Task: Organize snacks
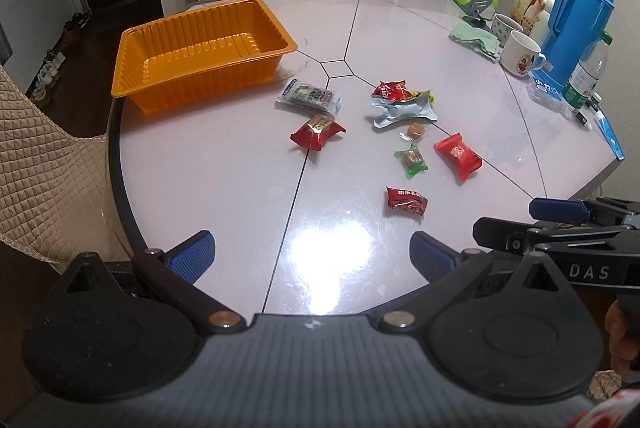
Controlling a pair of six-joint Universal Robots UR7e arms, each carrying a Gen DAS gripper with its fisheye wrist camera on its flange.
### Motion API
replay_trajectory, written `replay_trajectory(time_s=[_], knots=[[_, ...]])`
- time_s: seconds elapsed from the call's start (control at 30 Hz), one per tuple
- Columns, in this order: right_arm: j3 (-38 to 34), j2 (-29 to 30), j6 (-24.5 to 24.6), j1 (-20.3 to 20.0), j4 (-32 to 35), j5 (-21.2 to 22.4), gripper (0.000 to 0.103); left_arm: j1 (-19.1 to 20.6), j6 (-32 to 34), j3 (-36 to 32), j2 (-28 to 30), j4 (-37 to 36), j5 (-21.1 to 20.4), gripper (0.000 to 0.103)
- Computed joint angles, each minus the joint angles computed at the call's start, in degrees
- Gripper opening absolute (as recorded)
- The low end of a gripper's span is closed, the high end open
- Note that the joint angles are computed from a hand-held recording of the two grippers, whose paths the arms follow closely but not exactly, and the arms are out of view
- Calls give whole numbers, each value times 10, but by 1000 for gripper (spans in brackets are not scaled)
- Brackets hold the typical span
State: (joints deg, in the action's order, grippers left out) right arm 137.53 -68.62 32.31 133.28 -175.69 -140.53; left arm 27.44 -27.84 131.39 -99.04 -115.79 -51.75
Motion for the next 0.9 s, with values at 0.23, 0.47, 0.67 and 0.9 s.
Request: replay_trajectory(time_s=[0.23,0.47,0.67,0.9], knots=[[1,-3,-11,-6,-2,7,83,1,-7,-2,9,-3,2,103],[5,-8,-21,-17,-9,19,83,1,-15,-3,14,-1,0,103],[16,-7,-53,-34,-46,33,83,8,-13,-7,23,-7,1,103],[43,5,-142,-70,-153,72,83,21,-1,0,36,-40,14,103]])
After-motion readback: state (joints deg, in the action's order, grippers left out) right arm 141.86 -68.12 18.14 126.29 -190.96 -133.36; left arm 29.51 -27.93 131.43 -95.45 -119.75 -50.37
